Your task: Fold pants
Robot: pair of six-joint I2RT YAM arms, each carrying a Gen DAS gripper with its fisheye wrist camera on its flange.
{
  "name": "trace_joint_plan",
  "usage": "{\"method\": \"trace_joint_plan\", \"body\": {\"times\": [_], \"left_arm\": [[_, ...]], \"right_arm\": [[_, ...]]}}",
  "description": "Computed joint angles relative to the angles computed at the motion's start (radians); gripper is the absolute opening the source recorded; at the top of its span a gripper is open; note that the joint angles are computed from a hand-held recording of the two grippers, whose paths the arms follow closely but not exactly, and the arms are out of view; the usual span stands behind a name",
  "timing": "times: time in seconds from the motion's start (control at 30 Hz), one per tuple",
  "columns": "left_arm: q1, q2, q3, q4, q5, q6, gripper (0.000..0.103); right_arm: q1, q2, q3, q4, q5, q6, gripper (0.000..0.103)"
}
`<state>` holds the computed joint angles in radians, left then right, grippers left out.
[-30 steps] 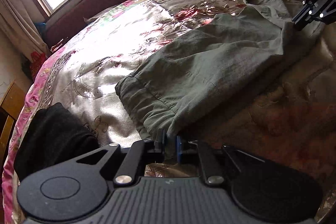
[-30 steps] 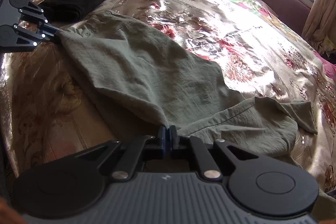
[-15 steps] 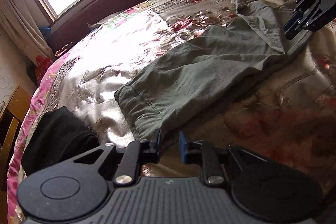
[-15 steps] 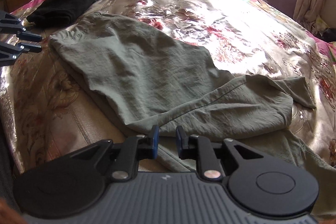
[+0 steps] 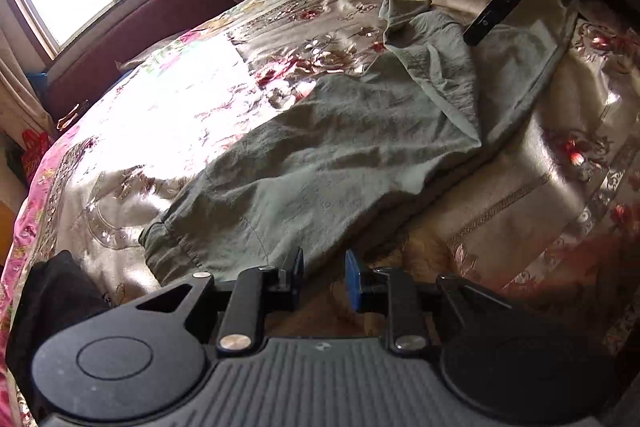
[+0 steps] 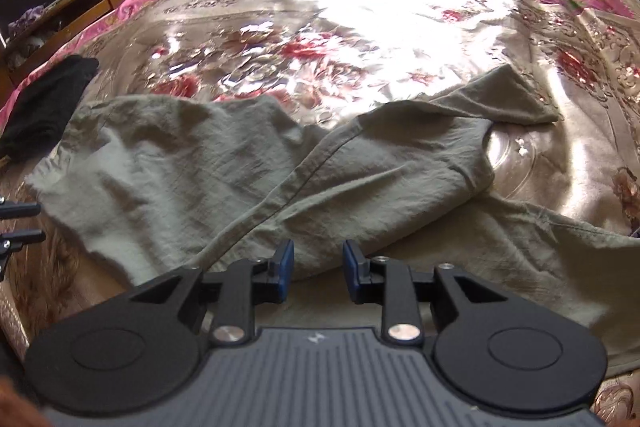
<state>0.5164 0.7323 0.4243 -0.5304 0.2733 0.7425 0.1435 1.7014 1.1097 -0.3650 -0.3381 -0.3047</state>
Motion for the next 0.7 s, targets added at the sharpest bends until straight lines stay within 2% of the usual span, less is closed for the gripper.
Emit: {"method": "trace_joint_plan", "body": {"times": [0.03,0.13,0.27,0.33,0.43,0.53,0.6,0.7], "left_arm": [[-0.036,0.01,0.006,0.018,-0.001,-0.036,0.041],[-0.233,0.11,0.017,0.164,-0.058,-0.187,0.043],[-0.448,0.399,0.06,0.432,-0.123,-0.337,0.044],[-0.498,0.542,0.108,0.514,-0.13,-0.387,0.044],[-0.543,0.702,0.18,0.581,-0.146,-0.421,0.044],[-0.549,0.789,0.224,0.593,-0.133,-0.436,0.044],[-0.551,0.831,0.238,0.598,-0.134,-0.438,0.044],[-0.554,0.859,0.24,0.607,-0.133,-0.448,0.044]], "right_arm": [[-0.012,0.043,0.049,0.008,0.007,0.035,0.033],[-0.051,0.207,0.235,0.021,0.026,0.155,0.033],[-0.108,0.45,0.526,0.005,0.047,0.332,0.033],[-0.134,0.562,0.67,-0.023,0.043,0.41,0.034],[-0.163,0.7,0.849,-0.049,0.002,0.507,0.036],[-0.171,0.807,0.985,-0.079,-0.016,0.566,0.036],[-0.174,0.85,1.029,-0.066,-0.027,0.608,0.035],[-0.179,0.854,1.005,-0.001,-0.043,0.675,0.035]]}}
